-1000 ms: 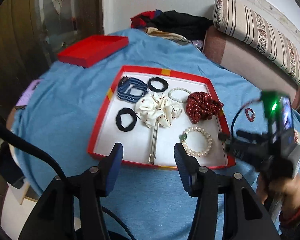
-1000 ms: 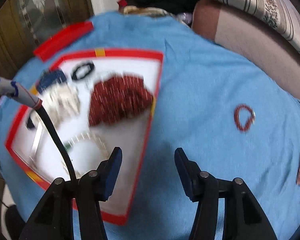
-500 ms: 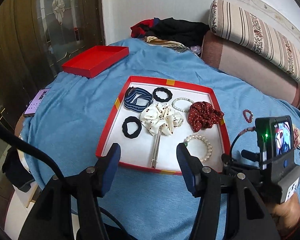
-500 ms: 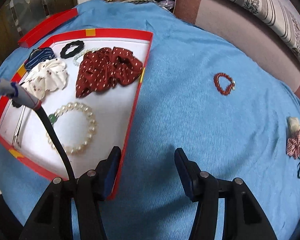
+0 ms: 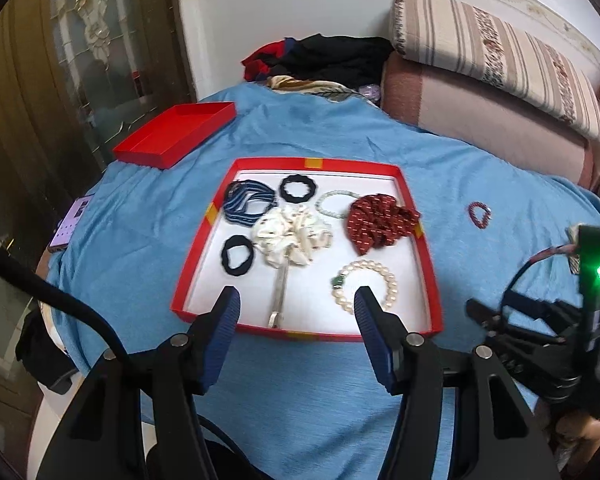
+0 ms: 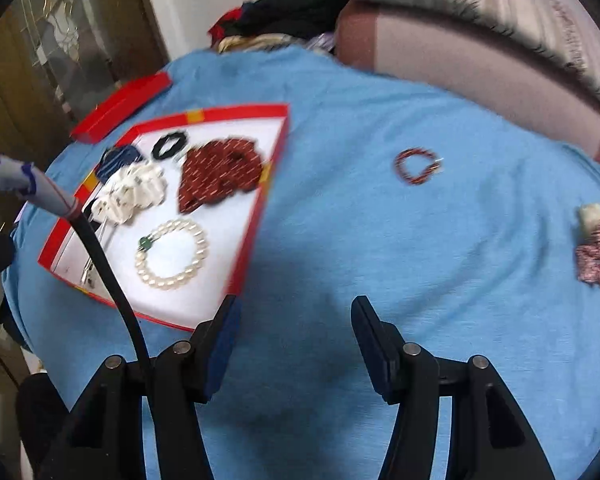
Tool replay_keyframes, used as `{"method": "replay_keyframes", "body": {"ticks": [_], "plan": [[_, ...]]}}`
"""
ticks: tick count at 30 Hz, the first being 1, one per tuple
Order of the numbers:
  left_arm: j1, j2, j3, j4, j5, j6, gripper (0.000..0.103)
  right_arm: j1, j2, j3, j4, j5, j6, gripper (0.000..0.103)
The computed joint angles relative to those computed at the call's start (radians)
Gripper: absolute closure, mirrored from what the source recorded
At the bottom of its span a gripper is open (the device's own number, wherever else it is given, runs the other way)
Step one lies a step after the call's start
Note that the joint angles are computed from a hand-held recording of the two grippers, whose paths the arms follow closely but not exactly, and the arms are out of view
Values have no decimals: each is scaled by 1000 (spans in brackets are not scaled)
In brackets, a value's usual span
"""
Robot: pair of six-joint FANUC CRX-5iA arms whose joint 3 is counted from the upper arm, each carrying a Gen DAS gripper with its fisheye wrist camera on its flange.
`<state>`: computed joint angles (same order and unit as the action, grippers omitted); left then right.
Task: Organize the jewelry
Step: 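Move both tools back toward the red bead bracelet and plaid scrunchie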
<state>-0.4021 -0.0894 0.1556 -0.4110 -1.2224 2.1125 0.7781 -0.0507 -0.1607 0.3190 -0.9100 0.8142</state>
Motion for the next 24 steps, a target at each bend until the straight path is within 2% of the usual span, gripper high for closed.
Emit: {"method": "replay_keyframes", "body": {"ticks": [10,19,24], "plan": [[-79,106,98,22,-15,-50,41,-138,-171,-177,58,-17,-67,42],[-81,263,202,149,23,-150,41,-284,-308,-302,57,-33,-85,42],[-65,353,251,240,62,-188,41,-388,-361,-347,71,-10,-103,41]]}}
